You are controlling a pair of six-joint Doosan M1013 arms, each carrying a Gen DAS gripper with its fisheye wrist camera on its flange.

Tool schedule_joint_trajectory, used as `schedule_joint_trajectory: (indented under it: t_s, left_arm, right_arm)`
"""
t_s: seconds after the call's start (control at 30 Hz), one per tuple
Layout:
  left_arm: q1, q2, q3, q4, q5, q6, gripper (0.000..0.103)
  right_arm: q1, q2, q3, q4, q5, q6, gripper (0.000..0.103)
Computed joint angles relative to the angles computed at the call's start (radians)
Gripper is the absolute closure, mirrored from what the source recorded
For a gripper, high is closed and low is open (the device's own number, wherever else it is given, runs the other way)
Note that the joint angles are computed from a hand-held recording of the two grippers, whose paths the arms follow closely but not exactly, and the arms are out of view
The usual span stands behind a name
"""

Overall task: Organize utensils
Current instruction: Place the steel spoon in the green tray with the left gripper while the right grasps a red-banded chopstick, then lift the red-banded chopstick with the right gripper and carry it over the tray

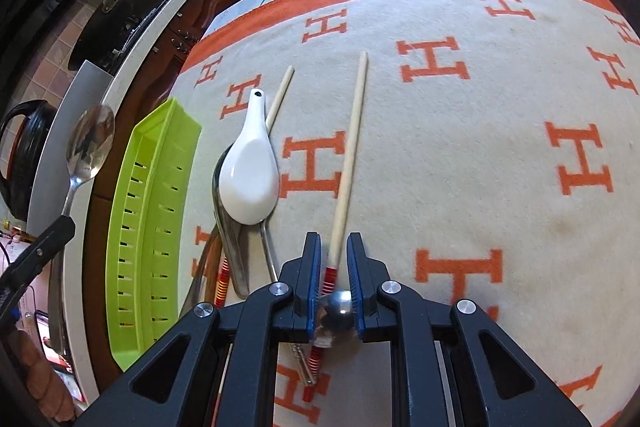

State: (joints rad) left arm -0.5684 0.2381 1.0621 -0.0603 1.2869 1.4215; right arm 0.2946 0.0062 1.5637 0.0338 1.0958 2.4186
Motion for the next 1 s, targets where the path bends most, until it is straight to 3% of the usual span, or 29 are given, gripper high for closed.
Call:
schedule_joint_trajectory:
  t_s: [0.23, 0.37, 0.53, 0.67, 0.8, 0.87, 1.0]
  left_arm:
    - [0.022, 0.002, 0.061, 0.062, 0.01, -0.041, 0.103]
    - [0.034, 0.012, 0.083, 0.031, 0.035, -0.025, 0.099]
    - [0.034, 0.001, 0.103, 0.014, 0.02, -0.007, 0.072]
    - [0.032, -0.011, 0.11, 0.015, 0.002, 0.0, 0.06]
    - [0.036, -0.018, 0.116, 0.0, 0.002, 0.01, 0.059]
    - [0.038, -0.018, 0.117, -0.008, 0.008, 0.011, 0.059]
    - [0.042, -0.02, 0.121, -0.019, 0.013, 0.011, 0.059]
  right_arm:
    - [0.008, 0.021, -0.028, -0.026, 0.049, 0.009, 0.089]
    - [0.0, 0.018, -0.026, -0.014, 0.059, 0.035, 0.089]
    - [0.007, 0.039, -0.052, -0.057, 0.101, 0.055, 0.089]
    - [0.032, 0.071, -0.092, -0.13, 0.155, 0.056, 0.088]
    - [0.074, 0.109, -0.135, -0.238, 0.23, 0.036, 0.088]
    - [0.095, 0.121, -0.145, -0.298, 0.261, 0.035, 0.096]
    - [0.1, 0.108, -0.127, -0.318, 0.227, 0.084, 0.098]
